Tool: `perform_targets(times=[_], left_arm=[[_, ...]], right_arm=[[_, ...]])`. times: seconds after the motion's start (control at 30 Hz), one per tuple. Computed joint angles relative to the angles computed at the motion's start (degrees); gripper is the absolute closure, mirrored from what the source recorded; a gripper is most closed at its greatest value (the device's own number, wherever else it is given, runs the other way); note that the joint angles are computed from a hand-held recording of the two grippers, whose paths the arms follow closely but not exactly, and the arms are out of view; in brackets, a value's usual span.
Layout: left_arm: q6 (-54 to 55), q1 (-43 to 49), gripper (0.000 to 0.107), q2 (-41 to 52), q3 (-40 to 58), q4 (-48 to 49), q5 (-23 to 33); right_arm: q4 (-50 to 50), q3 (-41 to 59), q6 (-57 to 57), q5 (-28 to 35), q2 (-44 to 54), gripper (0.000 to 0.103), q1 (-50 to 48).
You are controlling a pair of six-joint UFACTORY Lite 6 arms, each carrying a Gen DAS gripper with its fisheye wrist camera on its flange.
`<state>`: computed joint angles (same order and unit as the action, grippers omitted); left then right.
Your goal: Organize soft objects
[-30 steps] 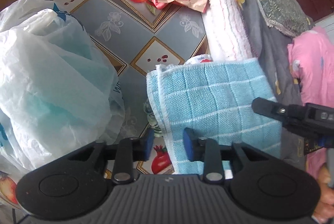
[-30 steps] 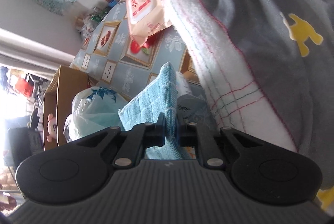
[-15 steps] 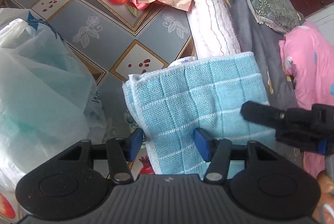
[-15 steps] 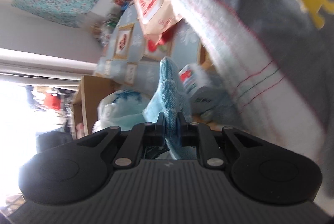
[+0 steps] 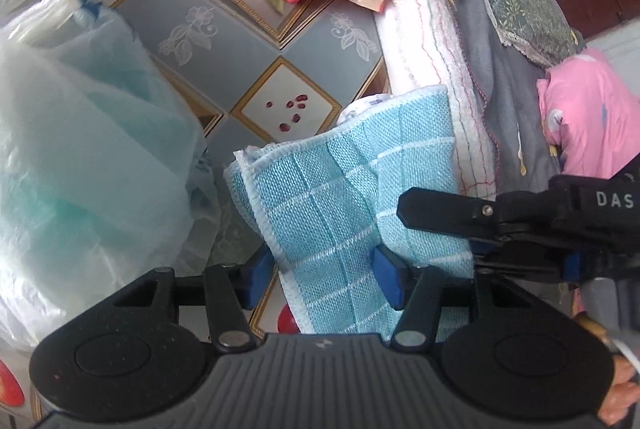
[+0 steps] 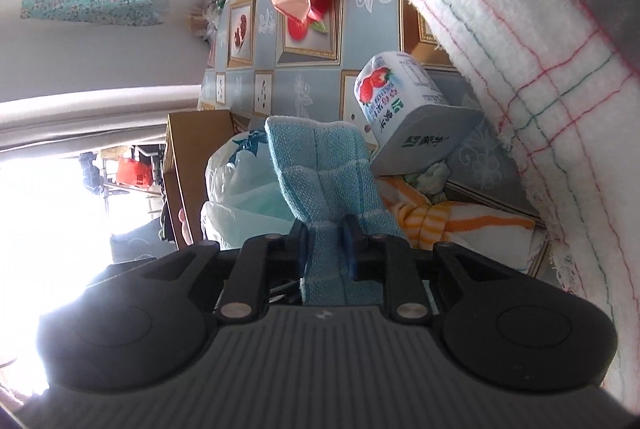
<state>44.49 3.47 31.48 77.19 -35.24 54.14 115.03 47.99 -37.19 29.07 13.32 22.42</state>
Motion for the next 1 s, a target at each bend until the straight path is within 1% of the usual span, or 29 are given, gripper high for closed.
perform_targets(times=[0.07, 0.27, 0.4, 0.5, 0.57, 0.63, 0.7, 0.77, 0.87, 0.93, 1.0], left_arm=[[0.24, 1.31, 0.051, 0.47, 0.71, -0.53, 1.42], [0.73, 5.35, 0.049, 0.99, 3.65, -1.38, 8.03], [0.44, 7.66, 0.045, 0.83, 5.84, -0.68, 11.92], [0.87, 9.44, 0.041, 0.46, 7.46, -0.68, 14.56], [1.04, 10.15, 0.039, 0.17, 8.44, -0.43, 15.75], [1.54, 10.55, 0.037, 0.20, 9.51, -0.43, 17.24], [1.92, 10.53, 0.035, -0.07, 10.03, -0.62, 18.66], [2.64, 10.27, 0.032, -1.04, 8.86, -1.14, 18.23], [3.71, 7.67, 0.035, -2.64, 5.34, 0.18, 13.90], [2.81, 5.09, 0.042, -3.26, 3.07, 2.18, 9.92], [1.14, 3.37, 0.051, -2.87, 2.04, 3.88, 7.39]], right_arm=[[-0.57, 0.56, 0.10, 0.70, 0.86, 0.086, -0.46], [-1.74, 2.26, 0.35, 1.46, 2.72, 0.086, -1.04], [-4.22, 3.99, 1.66, 2.36, 4.26, 0.084, -1.30], [-4.65, 5.42, 1.91, 3.32, 5.62, 0.074, -1.30], [-4.56, 6.07, 1.65, 3.45, 5.96, 0.063, -1.09], [-4.07, 6.77, 1.31, 3.41, 6.38, 0.058, -0.82], [-5.18, 8.00, 2.20, 2.96, 7.06, 0.058, -0.49], [-5.75, 8.87, 2.77, 2.67, 7.50, 0.056, -0.17], [-3.87, 8.72, 1.79, 2.35, 7.38, 0.053, 0.33], [-3.27, 8.37, 1.64, 1.78, 6.85, 0.052, 0.56], [-3.68, 7.55, 2.23, 0.56, 5.34, 0.052, 0.67]])
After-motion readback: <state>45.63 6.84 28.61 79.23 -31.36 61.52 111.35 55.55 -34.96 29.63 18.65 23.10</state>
